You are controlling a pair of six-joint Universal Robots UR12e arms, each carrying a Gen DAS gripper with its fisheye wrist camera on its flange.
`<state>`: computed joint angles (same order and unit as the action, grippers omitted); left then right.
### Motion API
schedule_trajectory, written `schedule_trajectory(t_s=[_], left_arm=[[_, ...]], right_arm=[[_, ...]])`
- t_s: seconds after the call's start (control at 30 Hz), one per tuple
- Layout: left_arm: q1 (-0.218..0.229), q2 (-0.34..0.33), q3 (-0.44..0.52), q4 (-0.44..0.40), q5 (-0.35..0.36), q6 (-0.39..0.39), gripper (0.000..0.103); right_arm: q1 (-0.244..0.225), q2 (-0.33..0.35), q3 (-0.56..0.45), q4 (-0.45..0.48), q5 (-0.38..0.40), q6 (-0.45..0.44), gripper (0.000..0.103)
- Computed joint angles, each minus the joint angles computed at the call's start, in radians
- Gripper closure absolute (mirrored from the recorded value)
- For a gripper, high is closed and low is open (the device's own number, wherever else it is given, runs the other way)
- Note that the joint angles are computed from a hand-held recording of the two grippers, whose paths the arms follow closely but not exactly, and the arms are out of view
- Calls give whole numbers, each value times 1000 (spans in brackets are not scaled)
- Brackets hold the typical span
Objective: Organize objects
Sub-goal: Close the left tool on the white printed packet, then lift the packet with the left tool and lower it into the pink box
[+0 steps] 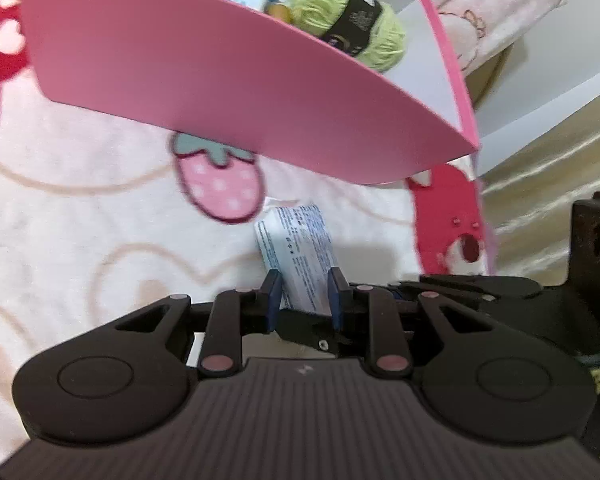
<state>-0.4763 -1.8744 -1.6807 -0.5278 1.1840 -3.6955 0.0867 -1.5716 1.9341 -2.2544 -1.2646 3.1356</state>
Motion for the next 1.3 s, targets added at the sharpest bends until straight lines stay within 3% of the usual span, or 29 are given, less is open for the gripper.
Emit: schedule_trajectory(t_s=[0.1,0.2,0.3,0.37,0.5,0.67,0.9,1.13,1.3], left_arm=[[-5,1,9,-66,29,41,78],[-8,2,-6,-39,32,39,77],[-8,5,-14,-25,35,46,76],[-7,0,-13,-18,12,40,75],[-6,2,-16,-26,-15,25,78],[-8,25,-27,-23,-1,32,79],[-19,69,-49,25,63,50,79],[-40,114,-64,65,154,97,79],[-27,132,-50,85,157,160,78]], right_arm=[[17,5,-14,56,23,32,41],[40,0,-8,67,-37,51,39],[48,-2,4,35,-68,70,41],[57,-3,13,-7,-97,70,53],[79,-2,12,-25,-171,39,55],[68,-24,24,-47,-153,34,56],[92,-64,51,-147,-172,62,56],[105,-103,83,-264,-166,119,56],[118,-109,68,-318,-173,111,56]])
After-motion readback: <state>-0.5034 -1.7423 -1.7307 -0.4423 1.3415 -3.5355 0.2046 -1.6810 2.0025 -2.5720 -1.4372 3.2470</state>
